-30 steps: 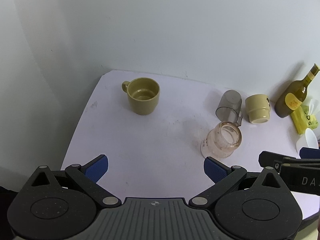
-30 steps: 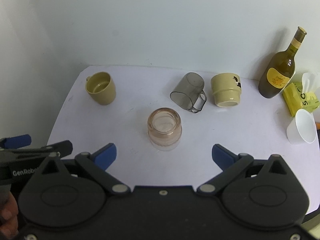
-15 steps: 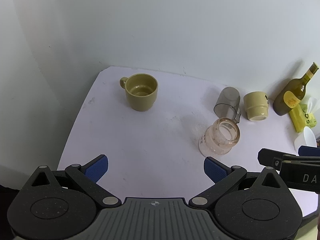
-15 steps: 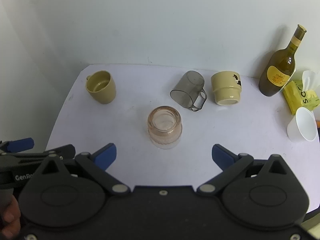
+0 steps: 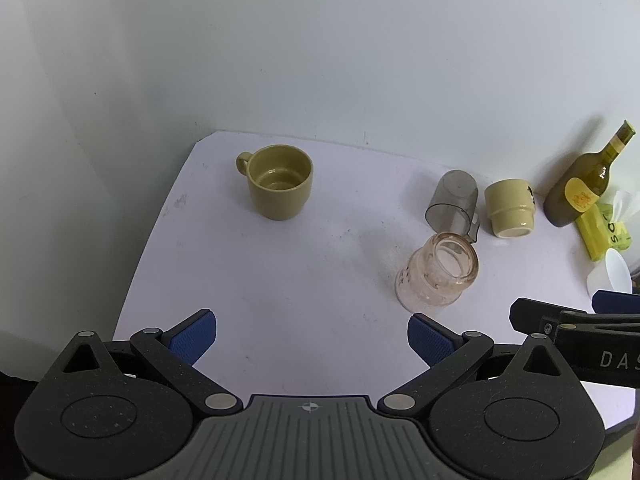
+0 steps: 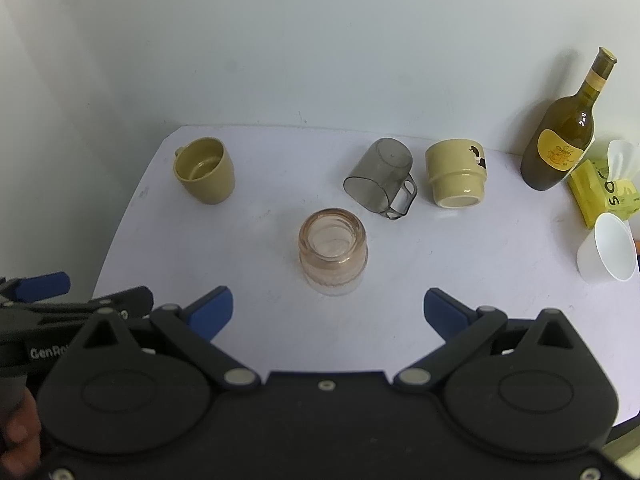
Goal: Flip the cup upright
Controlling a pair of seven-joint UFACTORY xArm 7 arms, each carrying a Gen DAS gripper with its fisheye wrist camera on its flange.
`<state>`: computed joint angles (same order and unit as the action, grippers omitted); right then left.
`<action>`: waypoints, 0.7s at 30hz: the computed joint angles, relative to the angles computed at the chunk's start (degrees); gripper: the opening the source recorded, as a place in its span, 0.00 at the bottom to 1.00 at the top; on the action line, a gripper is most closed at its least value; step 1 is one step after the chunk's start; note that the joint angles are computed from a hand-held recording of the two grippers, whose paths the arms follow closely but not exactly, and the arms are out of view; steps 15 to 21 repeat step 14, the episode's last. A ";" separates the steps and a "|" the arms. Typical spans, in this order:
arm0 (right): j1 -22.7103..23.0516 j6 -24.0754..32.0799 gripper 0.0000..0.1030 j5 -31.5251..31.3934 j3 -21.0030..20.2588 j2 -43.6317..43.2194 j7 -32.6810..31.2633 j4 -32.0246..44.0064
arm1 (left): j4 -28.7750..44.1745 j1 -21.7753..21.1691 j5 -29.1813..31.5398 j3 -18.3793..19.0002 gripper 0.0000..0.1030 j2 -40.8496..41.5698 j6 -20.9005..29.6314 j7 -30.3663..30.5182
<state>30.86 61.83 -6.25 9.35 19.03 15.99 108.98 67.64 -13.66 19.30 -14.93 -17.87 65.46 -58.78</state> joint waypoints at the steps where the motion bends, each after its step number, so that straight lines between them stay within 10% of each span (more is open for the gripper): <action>1: -0.03 0.01 1.00 0.03 0.00 0.10 -0.08 0.10 | -0.02 -0.01 -0.06 0.03 1.00 -0.04 -0.02 -0.03; 21: -0.22 -0.16 1.00 0.63 -0.02 0.73 -0.59 0.71 | 0.61 0.02 0.33 -0.02 1.00 0.80 -0.07 -0.43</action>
